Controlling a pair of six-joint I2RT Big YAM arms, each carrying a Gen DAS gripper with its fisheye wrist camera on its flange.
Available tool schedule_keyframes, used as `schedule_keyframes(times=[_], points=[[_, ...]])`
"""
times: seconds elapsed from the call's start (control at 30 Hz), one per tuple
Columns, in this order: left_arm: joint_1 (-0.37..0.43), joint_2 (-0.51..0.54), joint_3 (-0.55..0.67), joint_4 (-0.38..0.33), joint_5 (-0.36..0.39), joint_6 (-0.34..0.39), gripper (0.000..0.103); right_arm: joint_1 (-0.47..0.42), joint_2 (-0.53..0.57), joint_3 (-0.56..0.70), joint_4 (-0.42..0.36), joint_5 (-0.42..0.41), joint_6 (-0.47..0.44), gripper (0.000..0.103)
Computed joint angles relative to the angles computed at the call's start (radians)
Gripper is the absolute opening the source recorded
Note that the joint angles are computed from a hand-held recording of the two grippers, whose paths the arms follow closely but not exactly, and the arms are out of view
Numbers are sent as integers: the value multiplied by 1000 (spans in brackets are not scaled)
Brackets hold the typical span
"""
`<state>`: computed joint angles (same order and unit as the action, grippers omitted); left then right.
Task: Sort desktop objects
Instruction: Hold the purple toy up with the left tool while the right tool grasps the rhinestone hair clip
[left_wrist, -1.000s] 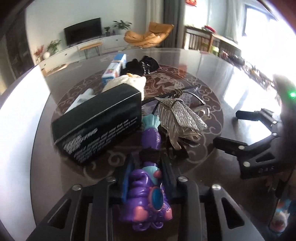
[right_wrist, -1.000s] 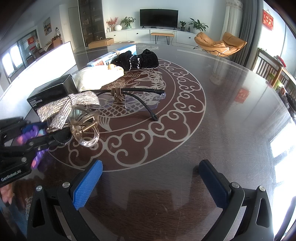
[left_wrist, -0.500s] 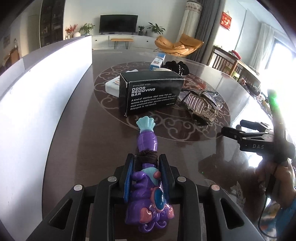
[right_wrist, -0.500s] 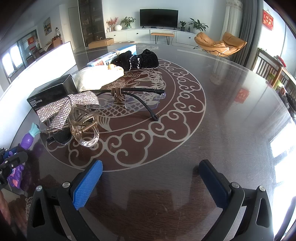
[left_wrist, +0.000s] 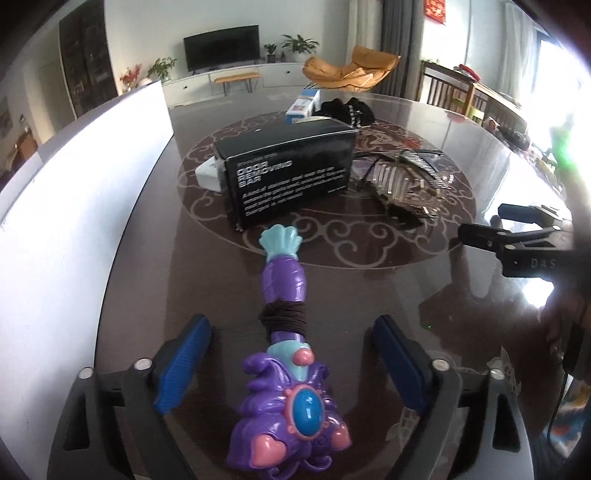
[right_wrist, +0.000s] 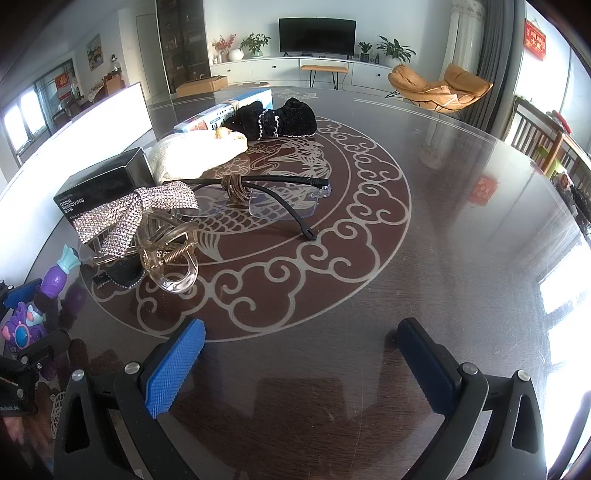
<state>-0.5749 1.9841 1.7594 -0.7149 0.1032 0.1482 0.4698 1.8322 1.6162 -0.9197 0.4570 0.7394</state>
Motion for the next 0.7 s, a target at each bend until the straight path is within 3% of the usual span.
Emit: schedule_keyframes(times=[0.1, 0.7], points=[[-1, 12, 18, -21, -8, -1, 103, -1, -1, 0, -1, 0, -1, 103], [-2, 9, 14, -22, -12, -3, 103, -6, 0, -1, 3, -3, -6, 103]])
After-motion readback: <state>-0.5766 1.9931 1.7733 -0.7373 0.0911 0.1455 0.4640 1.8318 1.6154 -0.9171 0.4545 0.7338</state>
